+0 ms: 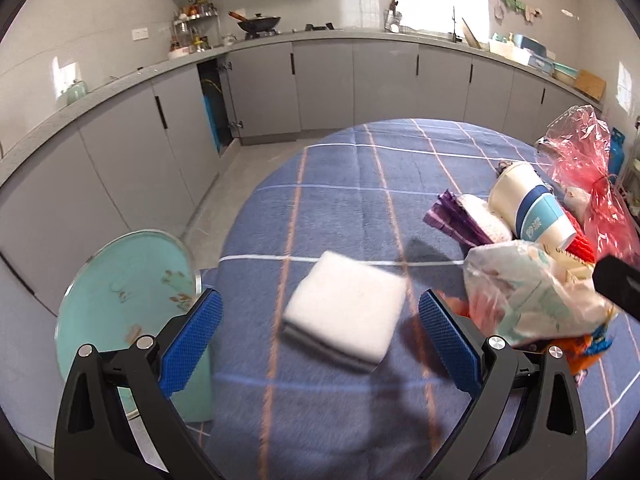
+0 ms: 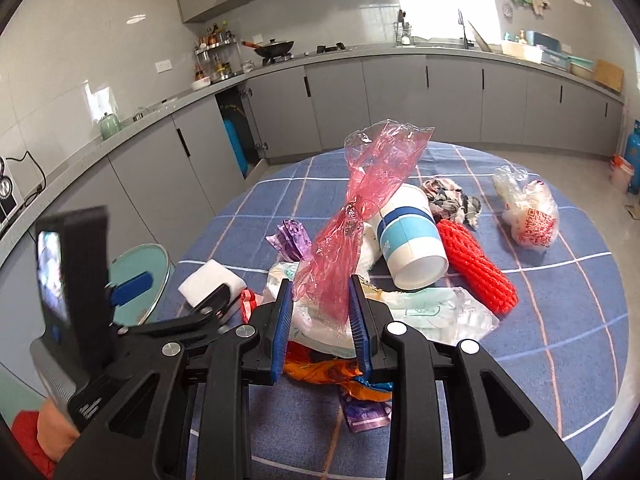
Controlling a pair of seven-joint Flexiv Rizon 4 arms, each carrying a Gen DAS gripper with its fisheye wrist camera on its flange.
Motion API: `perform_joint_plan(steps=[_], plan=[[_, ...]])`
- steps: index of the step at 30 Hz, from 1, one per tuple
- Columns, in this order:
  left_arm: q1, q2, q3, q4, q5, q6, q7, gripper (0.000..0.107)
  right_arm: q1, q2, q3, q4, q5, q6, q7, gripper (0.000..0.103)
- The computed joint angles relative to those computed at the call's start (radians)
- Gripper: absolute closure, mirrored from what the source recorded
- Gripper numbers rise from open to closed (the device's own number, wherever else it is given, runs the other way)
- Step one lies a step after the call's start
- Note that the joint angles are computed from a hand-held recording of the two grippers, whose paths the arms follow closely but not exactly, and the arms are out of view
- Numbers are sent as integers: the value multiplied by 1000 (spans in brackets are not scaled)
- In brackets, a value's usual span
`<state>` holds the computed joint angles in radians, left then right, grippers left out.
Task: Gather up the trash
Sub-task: 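Grasp the pink plastic bag with the right tool while the left tool grasps the white sponge, then carry the sponge and pink bag over the teal bucket and release both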
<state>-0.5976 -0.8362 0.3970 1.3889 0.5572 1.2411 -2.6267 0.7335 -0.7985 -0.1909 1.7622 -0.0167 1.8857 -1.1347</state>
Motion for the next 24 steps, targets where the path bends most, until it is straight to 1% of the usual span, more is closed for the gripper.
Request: perform_joint_plan(steps=[1,2,3,5,6,9,11,13,15,18,19,20,24], plan=[[15,-8,-18,-11,-9,-2,20,14,-4,-1,3,1,-1,1,-1,75],[30,-15,-35,-19,-22,-6,40,21,-6,-1,6,1,0,-1,0,75],[39,-19,-46,-20,-33,-1,52,31,-8,-1,8,2,0,-2,2,75],[74,-27,-87,-13,-66,24,98,42,-13,1,14,8,3,1,7,75],[82,-30,-96,-8,-82,35,113,43,-8,2,10,9,7,0,9,75],[57,-33,-58,7,-99,73,109,46,7,6,-4,20,16,7,9,75],[41,-26,-31,31,-114,107,89,47,20,9,-14,25,23,12,6,74],[4,-11,23,61,-117,131,50,47,42,11,-31,31,34,26,-2,74],[-33,5,74,89,-112,146,18,46,51,15,-32,36,43,37,-12,74],[-96,37,157,144,-94,170,-52,46,49,19,-11,36,42,50,-29,74],[-133,49,202,166,-81,164,-88,46,47,19,-2,34,40,51,-35,74],[-154,60,226,182,-70,154,-108,46,38,19,17,31,32,52,-41,74],[-194,113,275,248,-8,135,-196,45,16,11,77,8,-6,37,-55,74]])
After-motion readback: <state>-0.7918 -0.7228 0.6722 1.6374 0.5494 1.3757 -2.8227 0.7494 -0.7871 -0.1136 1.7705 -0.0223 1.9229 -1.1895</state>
